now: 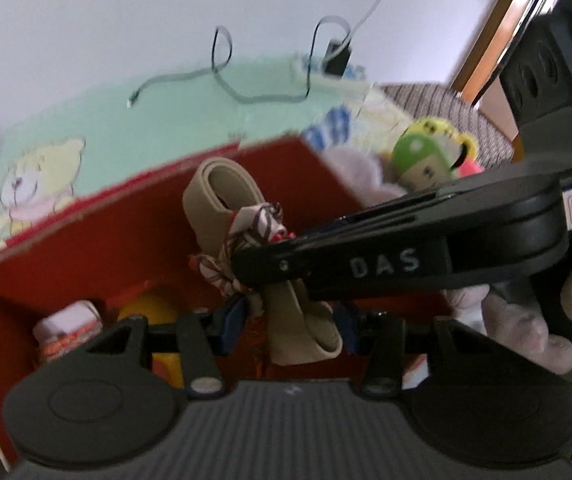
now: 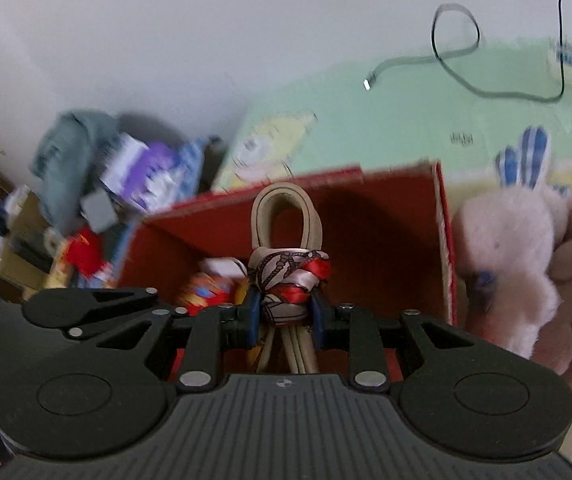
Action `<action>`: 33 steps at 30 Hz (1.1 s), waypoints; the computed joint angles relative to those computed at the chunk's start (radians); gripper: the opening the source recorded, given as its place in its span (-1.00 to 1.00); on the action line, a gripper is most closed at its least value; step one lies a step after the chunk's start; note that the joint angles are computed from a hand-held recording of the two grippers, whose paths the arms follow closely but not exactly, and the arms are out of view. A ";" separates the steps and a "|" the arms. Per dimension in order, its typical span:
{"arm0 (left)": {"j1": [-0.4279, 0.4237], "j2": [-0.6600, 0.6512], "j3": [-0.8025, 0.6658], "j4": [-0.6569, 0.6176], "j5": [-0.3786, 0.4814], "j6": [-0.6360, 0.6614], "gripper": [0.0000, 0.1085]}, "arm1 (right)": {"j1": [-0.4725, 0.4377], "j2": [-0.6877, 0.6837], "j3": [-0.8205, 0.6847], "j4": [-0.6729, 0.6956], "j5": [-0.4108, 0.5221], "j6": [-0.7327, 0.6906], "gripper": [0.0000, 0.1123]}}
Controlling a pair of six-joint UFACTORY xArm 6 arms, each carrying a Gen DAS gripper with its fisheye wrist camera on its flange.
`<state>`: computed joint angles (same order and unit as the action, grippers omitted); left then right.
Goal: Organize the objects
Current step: 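Carry the shoe toy with the right gripper over the cardboard box, then lower the shoe toy beside the gourd toy and open the right gripper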
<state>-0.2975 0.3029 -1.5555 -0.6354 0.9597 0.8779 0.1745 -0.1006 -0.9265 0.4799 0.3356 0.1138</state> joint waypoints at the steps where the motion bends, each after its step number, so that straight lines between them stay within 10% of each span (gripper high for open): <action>1: -0.001 0.005 0.003 0.024 -0.006 -0.006 -0.05 | -0.003 0.019 -0.017 -0.009 0.019 0.008 -0.52; 18: 0.048 0.101 -0.052 0.230 -0.049 -0.061 0.02 | -0.028 0.251 -0.303 -0.212 0.403 0.206 -0.51; 33: 0.028 0.139 -0.085 0.336 -0.061 -0.186 0.11 | -0.039 0.281 -0.332 -0.117 0.434 0.145 -0.39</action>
<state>-0.2700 0.4424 -1.6404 -0.2997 0.8990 0.6921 0.1354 0.1808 -1.2585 0.3629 0.7697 0.2587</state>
